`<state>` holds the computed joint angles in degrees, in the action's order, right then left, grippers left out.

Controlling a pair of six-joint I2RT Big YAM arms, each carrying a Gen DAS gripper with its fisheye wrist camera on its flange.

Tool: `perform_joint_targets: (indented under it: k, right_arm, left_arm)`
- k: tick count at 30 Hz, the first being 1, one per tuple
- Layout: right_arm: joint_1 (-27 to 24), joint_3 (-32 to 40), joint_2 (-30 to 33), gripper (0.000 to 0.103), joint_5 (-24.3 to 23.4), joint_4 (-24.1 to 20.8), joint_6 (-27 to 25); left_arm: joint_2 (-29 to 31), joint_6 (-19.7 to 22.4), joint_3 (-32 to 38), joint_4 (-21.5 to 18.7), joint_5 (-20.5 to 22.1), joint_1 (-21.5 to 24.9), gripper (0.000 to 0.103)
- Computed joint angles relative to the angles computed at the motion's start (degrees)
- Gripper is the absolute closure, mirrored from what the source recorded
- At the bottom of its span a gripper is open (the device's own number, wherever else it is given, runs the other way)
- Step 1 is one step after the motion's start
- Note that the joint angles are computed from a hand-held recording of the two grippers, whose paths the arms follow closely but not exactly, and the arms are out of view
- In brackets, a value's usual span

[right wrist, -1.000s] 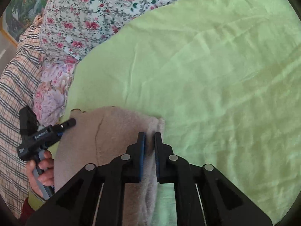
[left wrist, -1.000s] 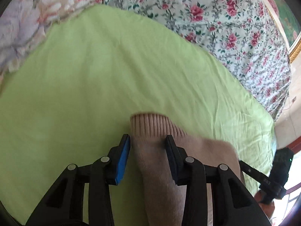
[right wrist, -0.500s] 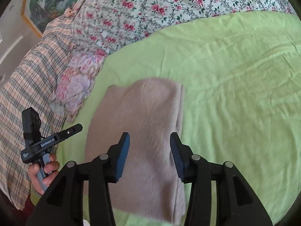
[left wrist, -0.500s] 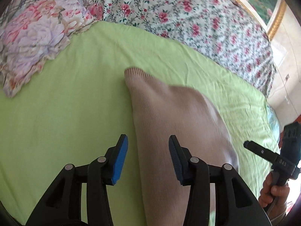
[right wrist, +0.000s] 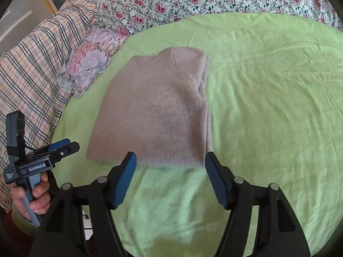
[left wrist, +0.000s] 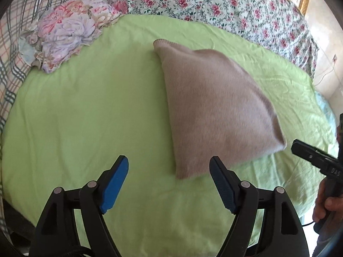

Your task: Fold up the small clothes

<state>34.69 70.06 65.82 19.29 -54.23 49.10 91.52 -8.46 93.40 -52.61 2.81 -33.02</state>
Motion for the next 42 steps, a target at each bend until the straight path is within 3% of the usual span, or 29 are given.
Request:
perform_joint_targets:
  k: [6, 15, 28, 42]
  right_arm:
    - [5.1, -1.6, -1.2, 0.026, 2.9, -1.4, 2.8]
    - [9.8, -1.8, -0.4, 0.024, 3.7, -4.6, 4.1]
    - [6.9, 1.1, 2.6, 0.023, 2.8, -3.1, -1.3]
    - [2.9, 3.2, 3.8, 0.019, -0.7, -2.0, -6.0]
  left_arm:
    - [-3.6, 3.5, -6.2, 0.2, -4.9, -1.8, 0.023]
    - [-7.0, 4.7, -10.8, -0.2, -4.9, -2.2, 0.021]
    - [-3.6, 6.2, -5.8, -0.1, -6.0, -2.4, 0.018]
    - [0.7, 7.4, 1.1, -2.2, -10.9, -3.8, 0.016]
